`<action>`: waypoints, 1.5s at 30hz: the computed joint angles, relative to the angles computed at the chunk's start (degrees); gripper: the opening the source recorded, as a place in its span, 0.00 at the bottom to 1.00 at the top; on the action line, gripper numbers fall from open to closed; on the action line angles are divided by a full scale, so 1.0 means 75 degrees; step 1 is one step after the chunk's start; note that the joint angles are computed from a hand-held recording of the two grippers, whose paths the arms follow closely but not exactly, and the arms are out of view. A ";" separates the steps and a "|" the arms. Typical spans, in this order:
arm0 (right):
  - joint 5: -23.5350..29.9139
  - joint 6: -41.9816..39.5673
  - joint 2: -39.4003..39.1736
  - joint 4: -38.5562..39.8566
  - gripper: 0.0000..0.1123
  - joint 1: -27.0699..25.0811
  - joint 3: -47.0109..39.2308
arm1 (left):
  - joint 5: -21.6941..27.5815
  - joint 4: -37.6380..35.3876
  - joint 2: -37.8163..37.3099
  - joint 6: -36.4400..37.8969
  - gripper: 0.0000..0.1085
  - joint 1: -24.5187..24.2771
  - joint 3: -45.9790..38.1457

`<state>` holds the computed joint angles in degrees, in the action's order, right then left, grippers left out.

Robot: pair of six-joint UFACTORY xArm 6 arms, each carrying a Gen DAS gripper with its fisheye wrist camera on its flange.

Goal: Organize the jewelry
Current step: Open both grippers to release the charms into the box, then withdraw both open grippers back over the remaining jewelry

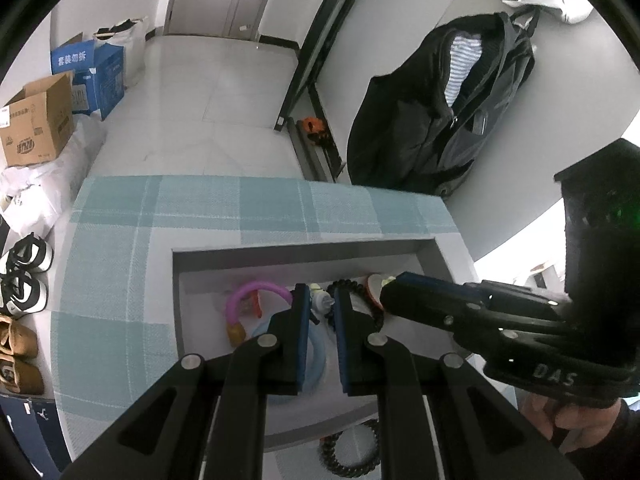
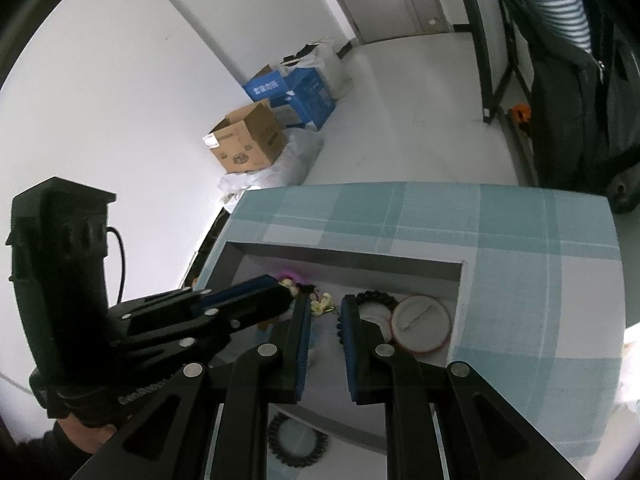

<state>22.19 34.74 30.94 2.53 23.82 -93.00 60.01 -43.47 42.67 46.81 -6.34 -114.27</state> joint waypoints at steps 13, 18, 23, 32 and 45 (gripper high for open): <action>-0.0293 0.0802 -0.0409 -0.0418 0.34 -0.0099 0.0646 | -0.0602 -0.0027 -0.0609 0.0241 0.55 -0.0062 0.0894; -0.0471 0.0953 -0.0632 -0.0894 0.51 -0.0056 0.0877 | -0.0944 -0.0415 -0.1105 0.0733 0.55 0.0004 0.1614; -0.0720 0.1033 -0.0933 -0.1101 0.56 0.0052 0.1248 | -0.1057 -0.0639 -0.1455 0.0790 0.55 0.0115 0.2159; -0.0491 0.2399 -0.1544 -0.2957 0.64 0.0378 0.1973 | -0.1748 -0.0840 -0.2269 0.0816 0.56 0.0176 0.3360; -0.0505 0.2871 -0.1975 -0.3820 0.73 0.0766 0.2619 | -0.2293 -0.0510 -0.3186 0.0624 0.56 0.0250 0.4897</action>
<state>18.40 56.27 16.13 -26.12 29.57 -73.36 42.82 -47.29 18.78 51.48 -4.47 -77.54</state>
